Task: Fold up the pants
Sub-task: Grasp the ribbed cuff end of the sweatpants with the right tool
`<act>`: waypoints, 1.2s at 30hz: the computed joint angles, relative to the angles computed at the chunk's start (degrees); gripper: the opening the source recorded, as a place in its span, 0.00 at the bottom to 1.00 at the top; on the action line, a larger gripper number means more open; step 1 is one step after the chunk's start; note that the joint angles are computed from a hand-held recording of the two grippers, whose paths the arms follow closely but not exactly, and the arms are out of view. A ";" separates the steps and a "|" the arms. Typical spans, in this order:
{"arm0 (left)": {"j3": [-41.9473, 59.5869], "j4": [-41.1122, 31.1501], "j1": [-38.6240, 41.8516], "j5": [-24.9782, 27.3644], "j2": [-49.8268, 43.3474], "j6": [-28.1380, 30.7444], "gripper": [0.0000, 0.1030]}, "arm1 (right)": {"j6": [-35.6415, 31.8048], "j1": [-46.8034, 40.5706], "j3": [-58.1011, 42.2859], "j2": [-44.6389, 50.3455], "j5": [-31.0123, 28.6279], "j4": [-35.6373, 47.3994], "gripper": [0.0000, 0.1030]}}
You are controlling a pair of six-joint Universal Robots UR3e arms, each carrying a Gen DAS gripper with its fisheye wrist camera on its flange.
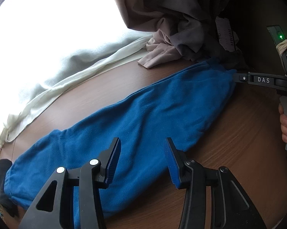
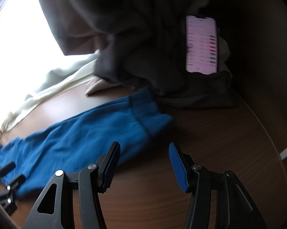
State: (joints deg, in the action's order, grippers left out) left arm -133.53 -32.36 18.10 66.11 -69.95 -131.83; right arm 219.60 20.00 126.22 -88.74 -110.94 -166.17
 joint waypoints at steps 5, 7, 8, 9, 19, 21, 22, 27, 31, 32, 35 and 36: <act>2.74 7.67 -5.31 3.94 -8.49 -4.99 0.45 | -0.57 -5.74 2.87 2.19 4.23 -6.66 0.52; 4.32 9.08 -6.52 5.40 -11.43 -7.19 0.45 | -1.81 -7.86 3.21 3.95 6.23 -9.55 0.52; 4.93 9.21 -6.67 5.46 -12.37 -7.85 0.45 | -2.14 -8.57 3.25 4.90 7.04 -11.01 0.52; 5.60 9.10 -6.82 5.67 -13.18 -8.48 0.45 | -2.49 -8.90 2.82 5.84 7.45 -11.60 0.52; 6.51 8.76 -6.40 6.28 -15.89 -9.33 0.45 | -4.21 -8.37 -3.48 12.25 7.77 -10.96 0.38; 6.33 9.13 -6.46 6.77 -16.30 -9.35 0.45 | -4.47 -7.34 -5.29 13.51 6.69 -10.33 0.32; 6.25 9.11 -6.41 6.91 -16.40 -9.32 0.45 | -4.68 -6.69 -6.40 13.88 5.90 -9.43 0.27; 5.20 7.09 -5.36 6.26 -14.04 -8.46 0.45 | -4.41 -1.87 -10.31 11.02 -0.04 -3.11 0.19; 4.00 4.62 -4.22 4.68 -11.12 -7.45 0.45 | -4.27 4.98 -14.10 7.90 -10.12 6.19 0.19; 3.87 4.07 -4.27 4.70 -10.63 -7.38 0.45 | -4.04 6.12 -14.84 7.58 -12.10 8.33 0.19; 3.16 2.98 -4.22 4.18 -9.10 -6.75 0.45 | -1.73 7.56 -15.61 6.17 -15.50 15.14 0.19; 2.94 2.63 -4.22 4.04 -8.67 -6.45 0.45 | -0.47 7.48 -14.70 5.22 -15.80 16.45 0.19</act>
